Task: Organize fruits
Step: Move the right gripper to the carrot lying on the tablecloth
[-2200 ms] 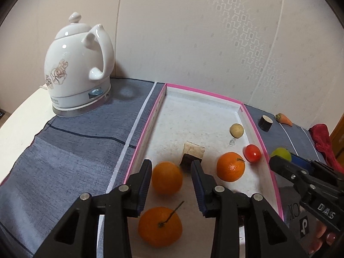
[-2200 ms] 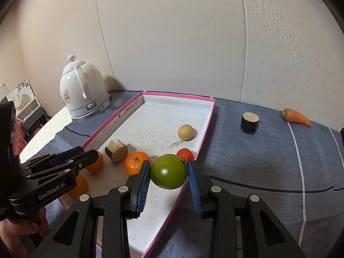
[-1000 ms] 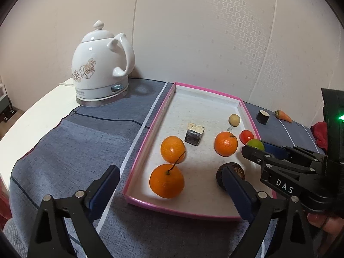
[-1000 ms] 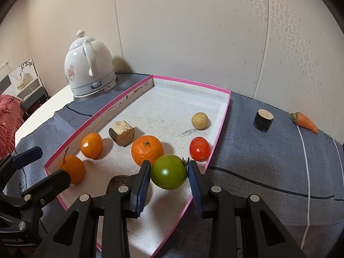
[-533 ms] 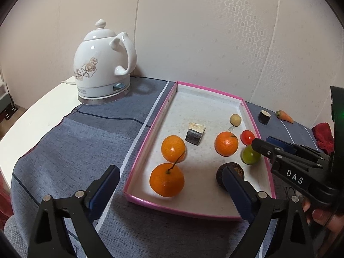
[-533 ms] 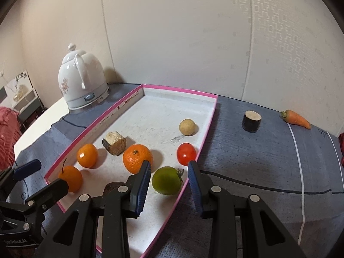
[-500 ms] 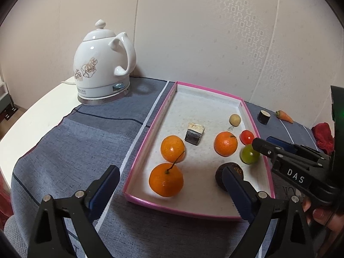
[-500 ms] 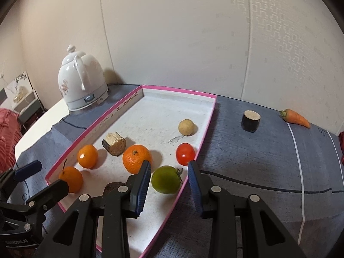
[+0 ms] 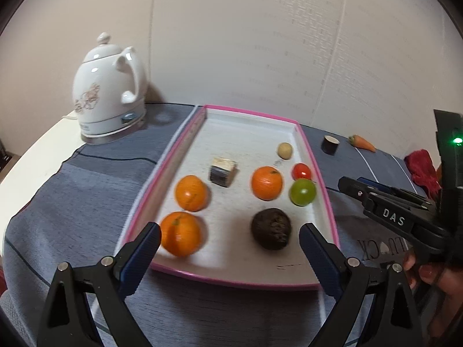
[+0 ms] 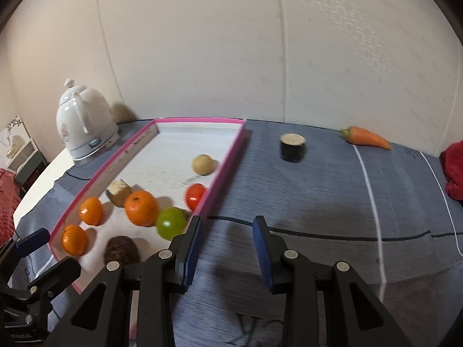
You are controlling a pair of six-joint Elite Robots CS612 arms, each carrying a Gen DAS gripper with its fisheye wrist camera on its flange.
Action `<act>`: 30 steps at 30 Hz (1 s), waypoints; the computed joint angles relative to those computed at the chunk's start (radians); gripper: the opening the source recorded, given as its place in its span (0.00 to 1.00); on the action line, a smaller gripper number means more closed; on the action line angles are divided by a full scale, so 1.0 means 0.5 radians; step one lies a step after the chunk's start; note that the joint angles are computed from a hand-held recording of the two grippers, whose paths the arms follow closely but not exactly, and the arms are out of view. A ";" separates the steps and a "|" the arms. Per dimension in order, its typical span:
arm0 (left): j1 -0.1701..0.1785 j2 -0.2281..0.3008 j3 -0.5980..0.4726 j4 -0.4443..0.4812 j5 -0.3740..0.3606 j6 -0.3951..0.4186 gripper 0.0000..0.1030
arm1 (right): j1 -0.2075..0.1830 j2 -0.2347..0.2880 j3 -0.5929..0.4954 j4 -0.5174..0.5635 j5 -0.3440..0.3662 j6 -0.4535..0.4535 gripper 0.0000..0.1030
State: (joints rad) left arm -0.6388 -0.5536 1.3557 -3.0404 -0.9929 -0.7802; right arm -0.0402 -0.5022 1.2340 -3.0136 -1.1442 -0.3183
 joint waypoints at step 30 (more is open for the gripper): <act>-0.044 0.227 -0.542 0.199 -0.150 0.386 0.94 | -0.147 0.290 -0.620 0.247 -0.278 0.344 0.35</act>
